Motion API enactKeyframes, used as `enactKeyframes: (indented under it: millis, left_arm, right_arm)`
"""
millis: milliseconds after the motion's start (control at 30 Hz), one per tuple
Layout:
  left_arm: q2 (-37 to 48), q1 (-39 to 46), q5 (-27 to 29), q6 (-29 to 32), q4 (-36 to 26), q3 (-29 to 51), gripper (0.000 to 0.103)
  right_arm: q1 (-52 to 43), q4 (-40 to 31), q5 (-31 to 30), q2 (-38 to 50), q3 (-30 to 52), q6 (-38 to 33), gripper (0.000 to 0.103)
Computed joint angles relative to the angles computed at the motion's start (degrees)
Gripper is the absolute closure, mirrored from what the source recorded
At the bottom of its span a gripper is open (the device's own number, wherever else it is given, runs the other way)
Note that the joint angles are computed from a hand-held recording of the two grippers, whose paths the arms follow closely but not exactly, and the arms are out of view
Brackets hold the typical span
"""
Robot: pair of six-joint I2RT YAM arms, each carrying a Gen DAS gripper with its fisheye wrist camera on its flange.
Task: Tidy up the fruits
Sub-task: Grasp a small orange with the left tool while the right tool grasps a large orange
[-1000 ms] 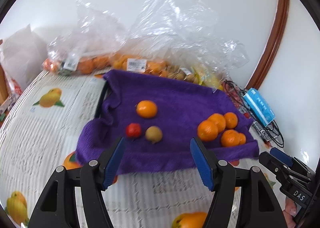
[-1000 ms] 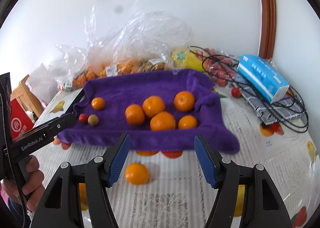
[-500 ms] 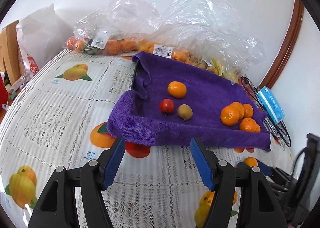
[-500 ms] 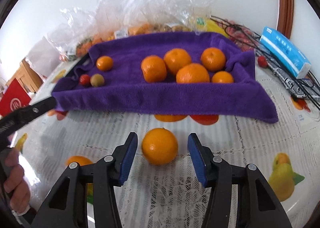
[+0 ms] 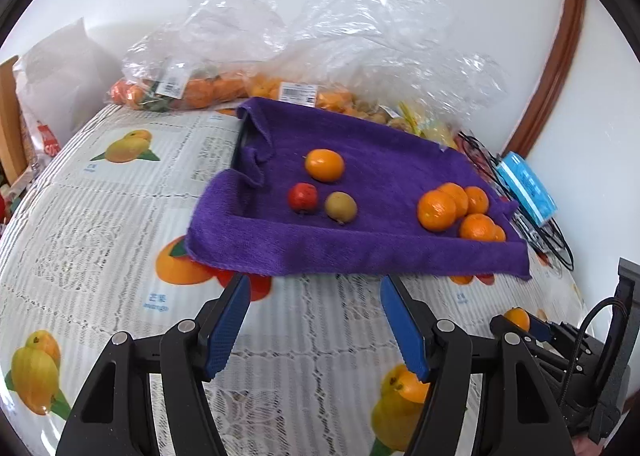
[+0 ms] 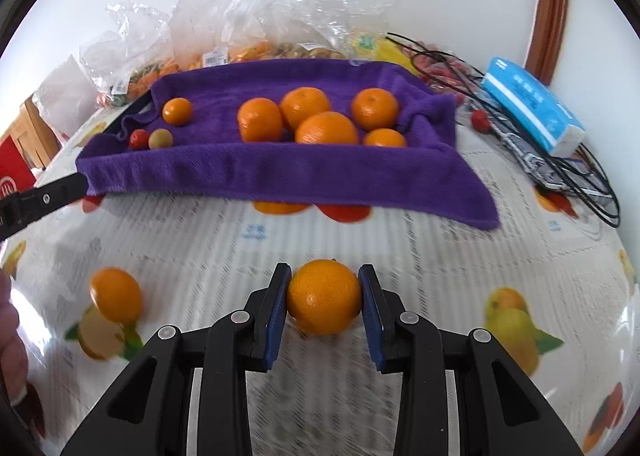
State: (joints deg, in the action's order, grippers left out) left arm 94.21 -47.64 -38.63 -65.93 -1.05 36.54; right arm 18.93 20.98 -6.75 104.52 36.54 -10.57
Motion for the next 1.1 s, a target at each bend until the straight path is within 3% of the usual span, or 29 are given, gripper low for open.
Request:
enactKeyframes:
  millis: [300, 467, 700, 767, 833, 1100]
  left_arm:
    - [0.51, -4.05, 2.12, 7.88, 6.87, -0.32, 0.038]
    - [2.56, -6.12, 4.56, 11.04, 7.86, 0.92, 0.038]
    - [9.70, -7.47, 5.58, 13.27, -0.78, 9.63, 0.038]
    - [10.28, -7.13, 6.36, 13.22, -1.79, 10.30, 0.044]
    - [11.45, -6.19, 7.22, 11.44, -4.63, 11.77, 0.060]
    - [10.97, -6.16, 6.60, 10.57, -3.83, 10.90, 0.067]
  right_arm:
    - [-7.89, -0.76, -7.26, -0.91, -1.81, -1.18, 0.068]
    - [-7.16, -0.37, -6.39, -1.00, -2.16, -1.03, 0.068]
    - [-8.59, -0.83, -9.64, -0.67, -1.76, -0.28, 0.068]
    - [-8.98, -1.01, -10.53, -0.61, -1.65, -0.08, 0.068]
    - [-8.91, -1.00, -10.52, -0.70, -1.72, 0.02, 0.068]
    - [-8.81, -0.91, -10.18, -0.66, -1.72, -0.11, 0.068]
